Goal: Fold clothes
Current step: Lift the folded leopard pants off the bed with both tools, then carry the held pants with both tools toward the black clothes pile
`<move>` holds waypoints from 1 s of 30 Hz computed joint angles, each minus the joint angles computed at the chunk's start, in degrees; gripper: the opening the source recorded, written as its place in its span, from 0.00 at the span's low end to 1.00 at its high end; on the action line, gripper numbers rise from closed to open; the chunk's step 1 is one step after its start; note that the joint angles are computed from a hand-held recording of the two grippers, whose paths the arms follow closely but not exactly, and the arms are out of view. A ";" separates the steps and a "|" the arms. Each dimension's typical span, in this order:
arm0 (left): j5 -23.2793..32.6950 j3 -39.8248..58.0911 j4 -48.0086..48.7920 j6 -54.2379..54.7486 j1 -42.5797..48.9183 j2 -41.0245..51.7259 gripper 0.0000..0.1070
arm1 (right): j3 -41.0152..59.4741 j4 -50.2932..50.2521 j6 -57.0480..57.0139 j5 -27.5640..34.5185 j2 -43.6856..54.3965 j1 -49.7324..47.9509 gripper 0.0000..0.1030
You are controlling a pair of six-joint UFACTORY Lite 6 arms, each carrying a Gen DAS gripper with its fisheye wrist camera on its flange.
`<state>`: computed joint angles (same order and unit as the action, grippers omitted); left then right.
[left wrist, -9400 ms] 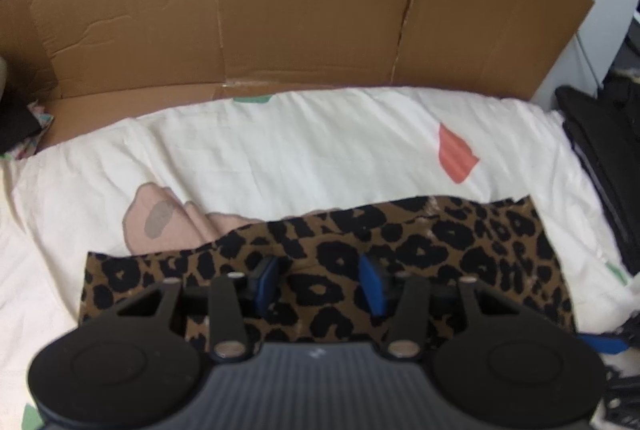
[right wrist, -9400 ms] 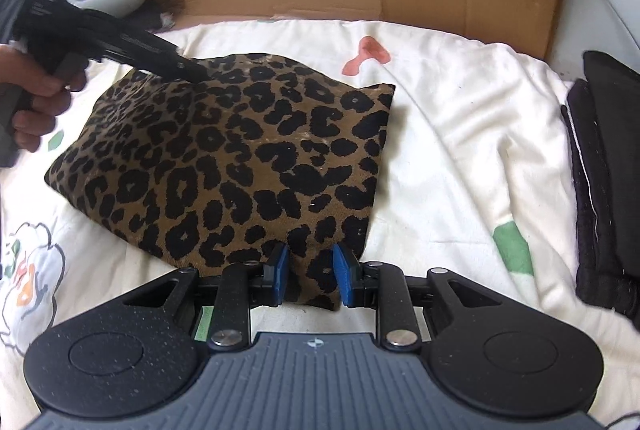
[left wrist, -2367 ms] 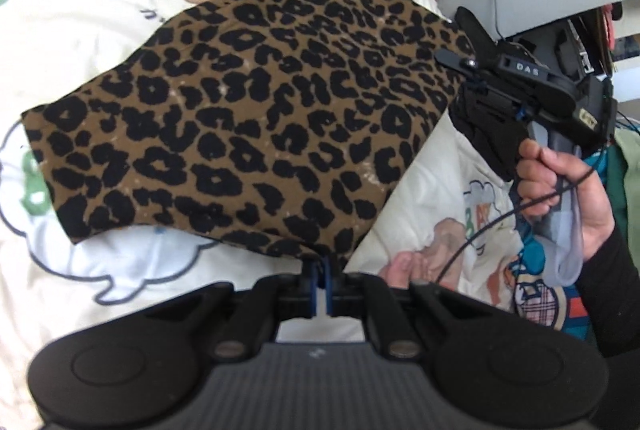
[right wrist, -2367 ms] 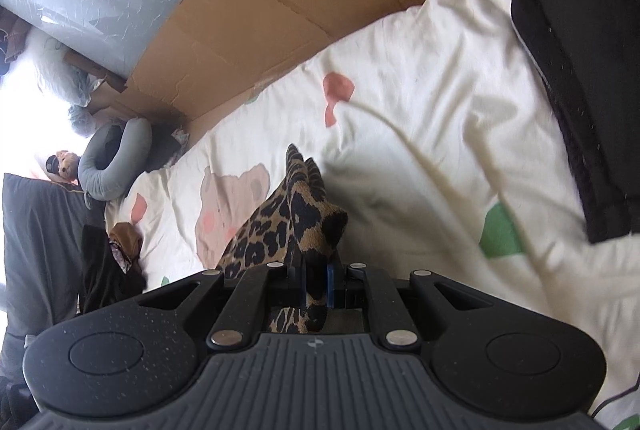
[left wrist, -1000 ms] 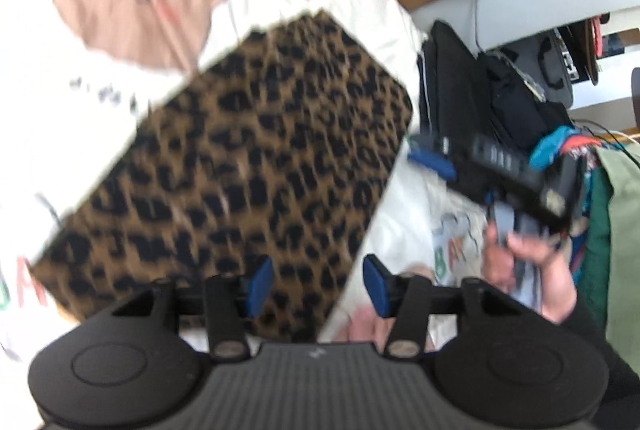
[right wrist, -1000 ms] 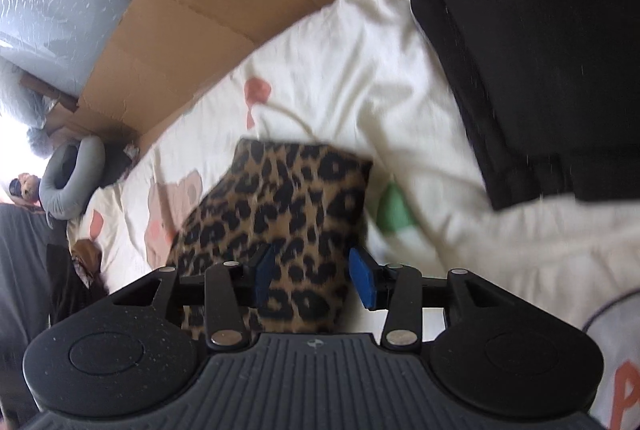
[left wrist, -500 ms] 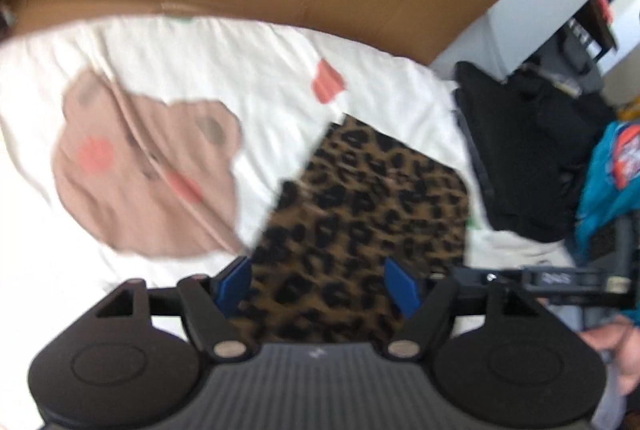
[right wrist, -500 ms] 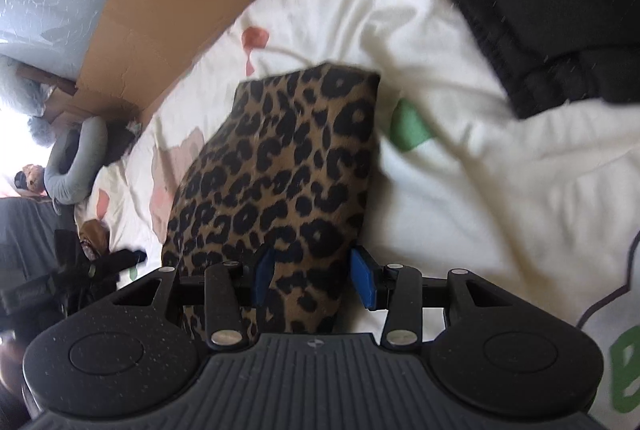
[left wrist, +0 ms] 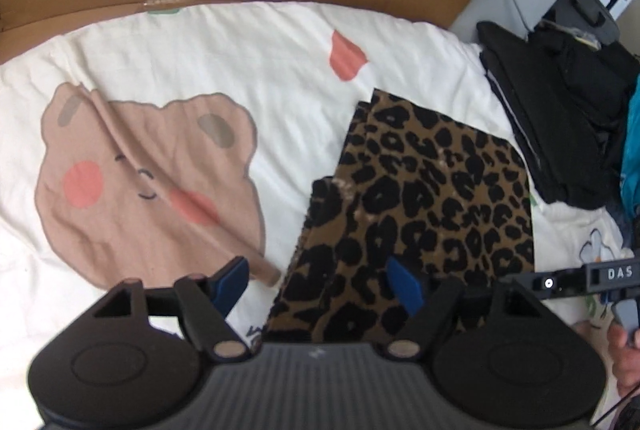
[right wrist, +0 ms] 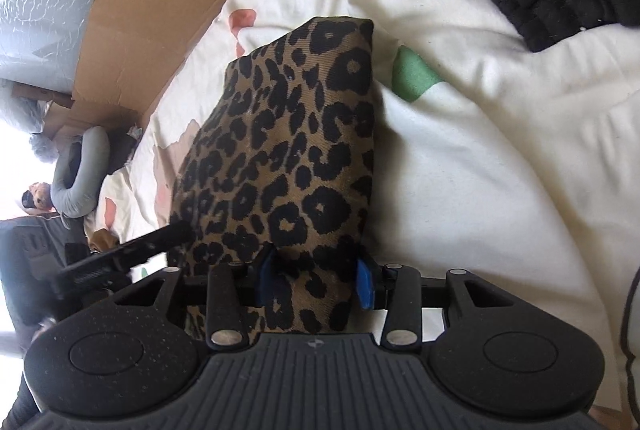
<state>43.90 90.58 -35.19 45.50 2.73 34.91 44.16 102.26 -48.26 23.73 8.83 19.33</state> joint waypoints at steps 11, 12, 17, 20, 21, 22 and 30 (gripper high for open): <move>4.51 3.99 -3.26 3.80 1.30 2.84 0.53 | -1.31 8.35 -6.90 2.09 0.57 -0.56 0.29; 4.87 4.84 -3.09 3.83 1.15 3.50 0.57 | -1.56 10.28 -8.36 2.77 1.15 -0.53 0.30; 9.55 11.94 -4.16 2.76 1.25 9.57 0.58 | -1.08 20.25 -16.00 6.39 5.31 0.10 0.31; 10.97 14.62 -4.79 0.86 1.37 11.85 0.56 | -0.30 22.19 -17.24 6.88 6.42 0.43 0.27; 11.24 14.94 -5.10 0.13 1.47 12.10 0.52 | -0.03 22.01 -17.20 6.57 6.40 0.48 0.19; 11.51 15.26 -5.41 -0.60 1.57 12.35 0.49 | 0.03 21.58 -17.30 6.34 6.03 0.39 0.15; 13.19 16.16 -7.22 -1.57 2.45 12.66 0.30 | 1.09 16.16 -14.71 3.41 3.25 -0.50 0.05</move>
<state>57.09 106.75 -42.41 43.93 5.18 47.56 45.25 118.42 -62.97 27.14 12.08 18.83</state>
